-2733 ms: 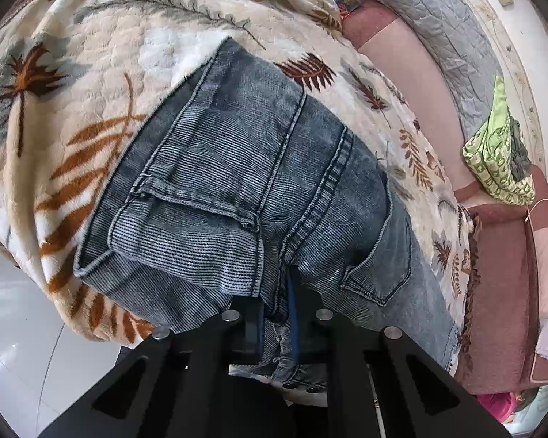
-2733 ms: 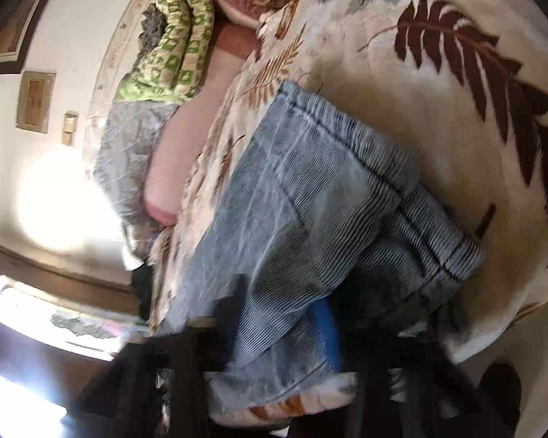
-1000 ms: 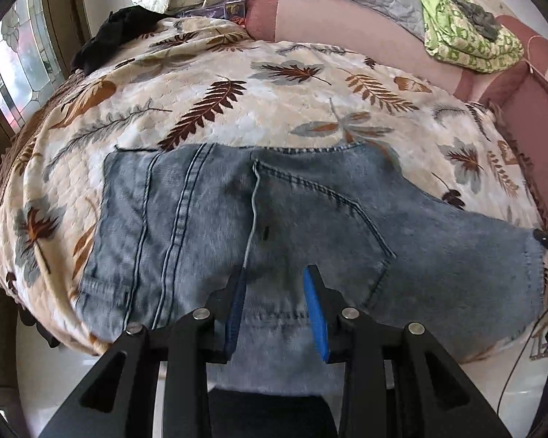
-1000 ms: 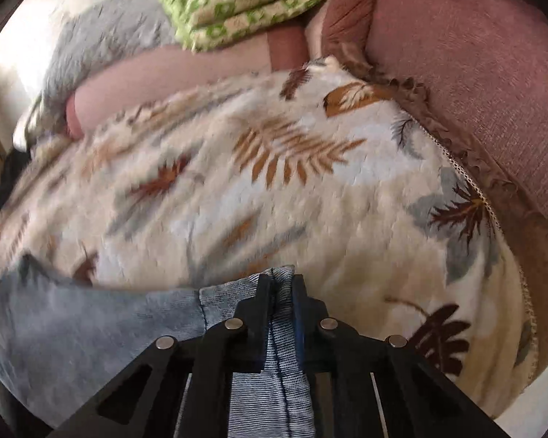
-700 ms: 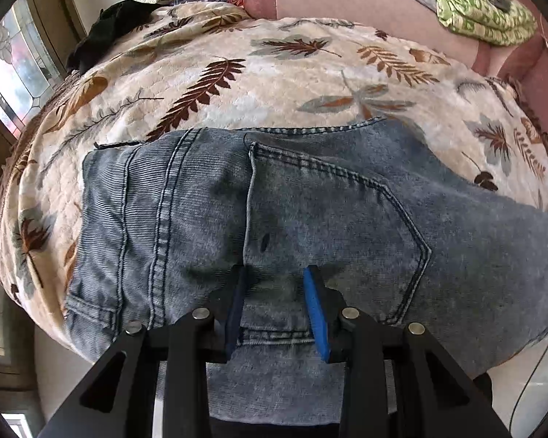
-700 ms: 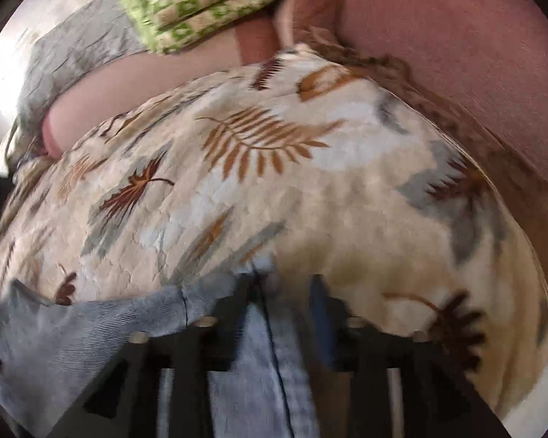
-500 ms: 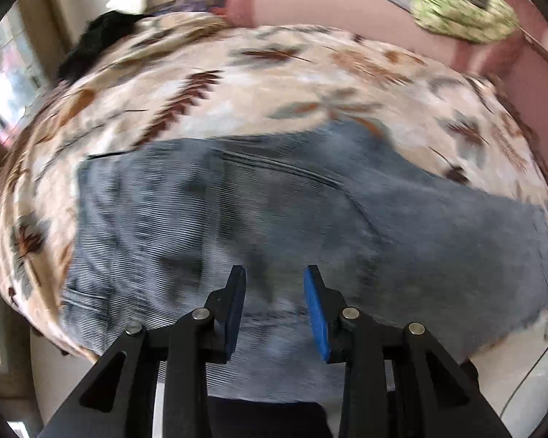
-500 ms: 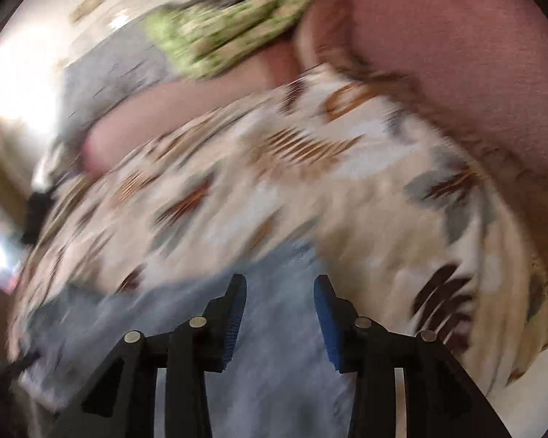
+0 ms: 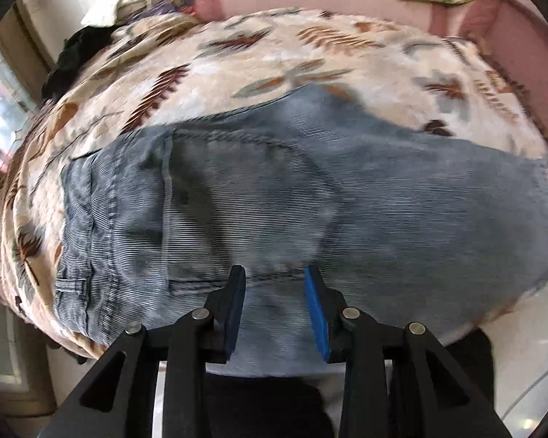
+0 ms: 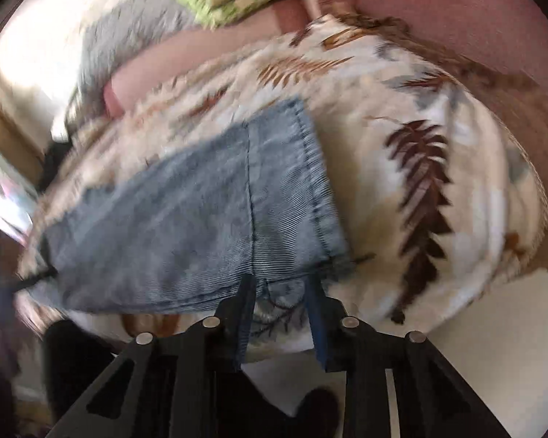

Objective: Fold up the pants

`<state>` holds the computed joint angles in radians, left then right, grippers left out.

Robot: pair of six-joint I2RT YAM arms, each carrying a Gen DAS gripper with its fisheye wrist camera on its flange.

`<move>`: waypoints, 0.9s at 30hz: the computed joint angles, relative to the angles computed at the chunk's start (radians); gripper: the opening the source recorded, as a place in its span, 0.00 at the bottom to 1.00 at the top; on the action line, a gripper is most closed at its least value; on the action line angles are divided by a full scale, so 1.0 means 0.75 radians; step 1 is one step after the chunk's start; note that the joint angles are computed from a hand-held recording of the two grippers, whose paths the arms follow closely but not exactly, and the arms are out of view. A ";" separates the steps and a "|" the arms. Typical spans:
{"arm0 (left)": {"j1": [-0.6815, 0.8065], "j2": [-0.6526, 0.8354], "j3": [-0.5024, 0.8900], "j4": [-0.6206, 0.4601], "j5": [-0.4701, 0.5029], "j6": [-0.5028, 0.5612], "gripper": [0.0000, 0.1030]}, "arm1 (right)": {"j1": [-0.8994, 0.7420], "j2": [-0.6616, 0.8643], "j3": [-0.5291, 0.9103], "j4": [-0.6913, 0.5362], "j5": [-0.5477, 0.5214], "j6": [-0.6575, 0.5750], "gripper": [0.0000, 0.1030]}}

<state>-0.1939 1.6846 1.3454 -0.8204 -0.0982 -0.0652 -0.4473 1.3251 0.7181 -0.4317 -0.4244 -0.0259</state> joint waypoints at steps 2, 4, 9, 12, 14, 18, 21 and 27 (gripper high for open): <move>-0.052 -0.043 -0.011 -0.008 0.029 0.002 0.33 | -0.139 -0.008 -0.005 -0.042 -0.133 -0.027 0.30; -0.114 -0.085 -0.019 -0.009 0.062 0.009 0.36 | -0.230 0.005 -0.012 -0.033 -0.236 -0.027 0.30; -0.270 -0.134 0.021 0.008 0.012 -0.015 0.73 | -0.436 0.087 -0.036 -0.001 -0.570 0.031 0.35; -0.349 -0.104 0.085 0.001 -0.071 0.001 0.77 | -0.489 0.107 -0.073 0.069 -0.685 0.107 0.50; -0.394 -0.072 0.127 -0.006 -0.141 0.001 0.77 | -0.493 0.108 -0.094 0.150 -0.726 0.178 0.50; -0.451 -0.011 0.178 -0.028 -0.221 -0.010 0.77 | -0.452 0.047 -0.109 0.179 -0.720 0.222 0.50; -0.495 0.042 0.220 -0.050 -0.265 -0.025 0.77 | -0.381 -0.045 -0.115 0.192 -0.645 0.250 0.50; -0.568 0.060 0.254 -0.046 -0.377 -0.062 0.77 | -0.160 -0.278 -0.142 0.203 -0.310 0.278 0.55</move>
<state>-0.6199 1.7296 1.5361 -0.8548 -0.3808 -0.1115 -0.5677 1.1163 0.6112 -0.2797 -0.6570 0.1824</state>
